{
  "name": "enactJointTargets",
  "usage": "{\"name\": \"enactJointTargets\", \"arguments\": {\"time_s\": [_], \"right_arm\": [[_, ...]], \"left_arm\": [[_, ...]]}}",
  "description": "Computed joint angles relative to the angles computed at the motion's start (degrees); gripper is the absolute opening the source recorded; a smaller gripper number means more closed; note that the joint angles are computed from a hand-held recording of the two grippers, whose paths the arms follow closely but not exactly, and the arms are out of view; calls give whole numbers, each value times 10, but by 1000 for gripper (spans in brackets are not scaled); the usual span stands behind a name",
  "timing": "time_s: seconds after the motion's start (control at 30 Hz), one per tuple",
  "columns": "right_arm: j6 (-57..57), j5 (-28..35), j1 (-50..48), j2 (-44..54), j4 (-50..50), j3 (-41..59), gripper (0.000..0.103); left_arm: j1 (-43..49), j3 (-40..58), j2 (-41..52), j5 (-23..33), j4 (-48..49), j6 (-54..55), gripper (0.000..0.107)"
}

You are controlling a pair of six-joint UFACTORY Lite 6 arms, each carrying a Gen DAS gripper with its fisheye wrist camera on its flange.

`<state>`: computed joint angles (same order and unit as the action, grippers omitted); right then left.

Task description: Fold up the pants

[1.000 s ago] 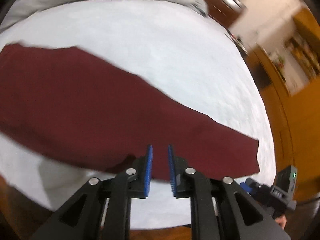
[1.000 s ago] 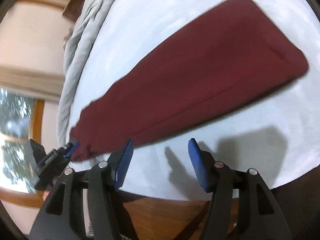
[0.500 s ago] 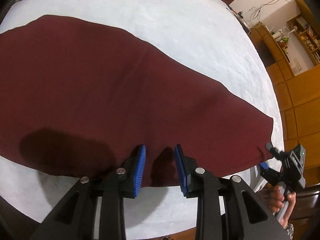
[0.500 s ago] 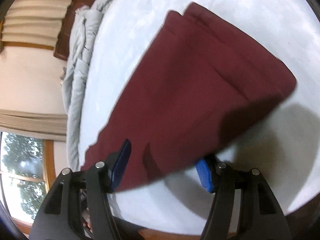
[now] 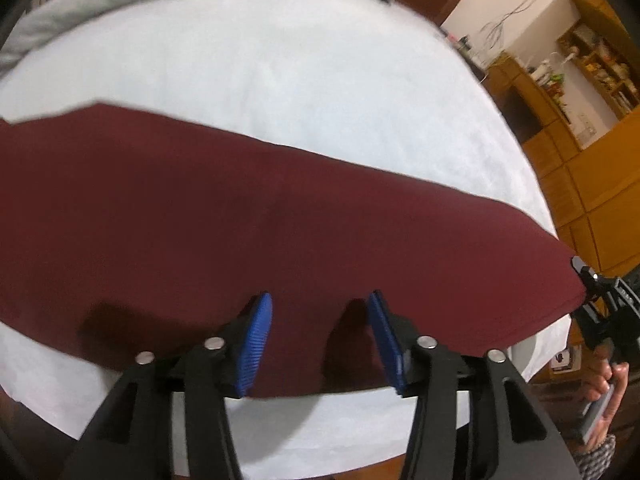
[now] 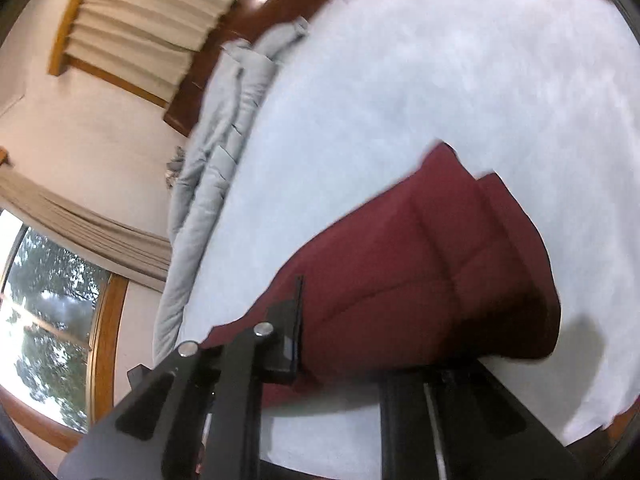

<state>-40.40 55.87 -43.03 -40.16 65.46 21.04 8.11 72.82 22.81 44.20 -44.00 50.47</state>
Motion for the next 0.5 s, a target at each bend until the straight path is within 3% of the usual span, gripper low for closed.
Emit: {"name": "enactJointTargets", "arguments": {"time_s": [0.1,0.2,0.27,0.37,0.5], "right_arm": [[6,-4,-54,18,-53,-2,13],[-8,-125,-12,138,-82,-38,13],[-80,-163,-16,185,-35,-67,14],[-132,-125,-67,189,2,-80,14],[-98,-137,-53,182,-30,-70,14]], "left_arm": [[-9,-7,4,-7,11,2,60],[-24,-2,60,-45,75,-49,59],[-16,-19,60,-59,48,-12,59],[-13,-16,47,-47,57,-18,59],[-21,-5,64,-54,68,-33,59]]}}
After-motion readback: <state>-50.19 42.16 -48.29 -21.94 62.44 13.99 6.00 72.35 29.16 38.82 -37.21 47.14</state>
